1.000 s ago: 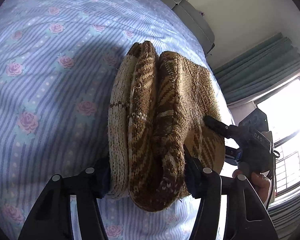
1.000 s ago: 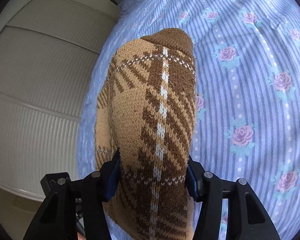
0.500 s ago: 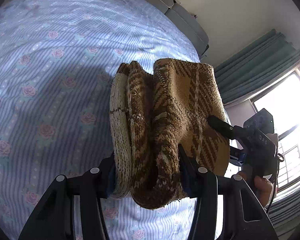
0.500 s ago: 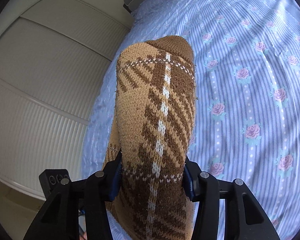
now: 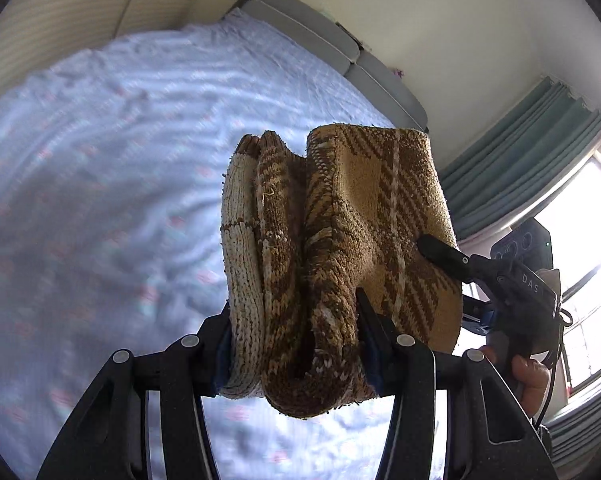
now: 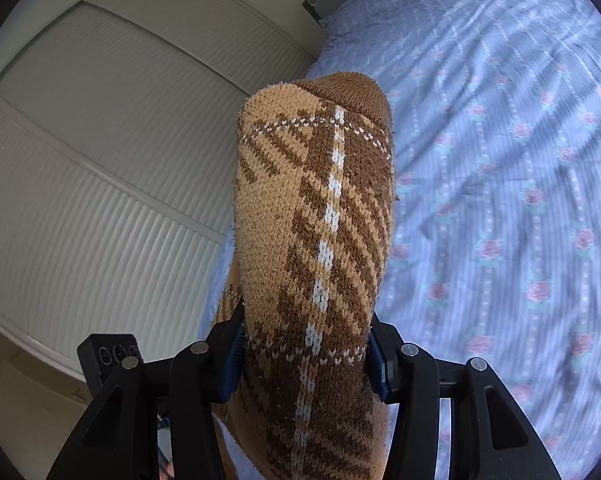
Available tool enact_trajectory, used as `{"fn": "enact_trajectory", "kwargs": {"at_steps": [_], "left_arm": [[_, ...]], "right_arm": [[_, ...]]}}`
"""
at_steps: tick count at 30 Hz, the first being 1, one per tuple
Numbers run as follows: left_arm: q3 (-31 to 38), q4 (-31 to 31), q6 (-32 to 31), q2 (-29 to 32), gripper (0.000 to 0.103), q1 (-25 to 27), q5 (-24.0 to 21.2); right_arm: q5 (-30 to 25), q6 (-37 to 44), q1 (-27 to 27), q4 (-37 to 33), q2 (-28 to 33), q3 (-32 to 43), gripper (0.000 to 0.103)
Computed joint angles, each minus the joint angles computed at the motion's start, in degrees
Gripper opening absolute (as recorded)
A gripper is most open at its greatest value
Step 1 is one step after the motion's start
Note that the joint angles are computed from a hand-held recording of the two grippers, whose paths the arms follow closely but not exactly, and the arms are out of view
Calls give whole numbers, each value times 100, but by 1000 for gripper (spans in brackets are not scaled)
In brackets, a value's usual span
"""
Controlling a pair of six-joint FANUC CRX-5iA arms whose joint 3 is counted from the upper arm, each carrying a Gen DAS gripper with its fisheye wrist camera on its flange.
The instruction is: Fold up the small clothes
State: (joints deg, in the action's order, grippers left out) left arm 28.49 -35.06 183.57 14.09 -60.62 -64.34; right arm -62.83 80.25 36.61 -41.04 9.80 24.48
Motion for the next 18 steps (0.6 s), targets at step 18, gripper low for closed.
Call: {"fn": "enact_trajectory", "kwargs": {"at_steps": [18], "left_arm": [[-3327,-110,-678,-3611,50,1399,-504]], "right_arm": [[892,-1542,2150,690,2966,3507,50]]}}
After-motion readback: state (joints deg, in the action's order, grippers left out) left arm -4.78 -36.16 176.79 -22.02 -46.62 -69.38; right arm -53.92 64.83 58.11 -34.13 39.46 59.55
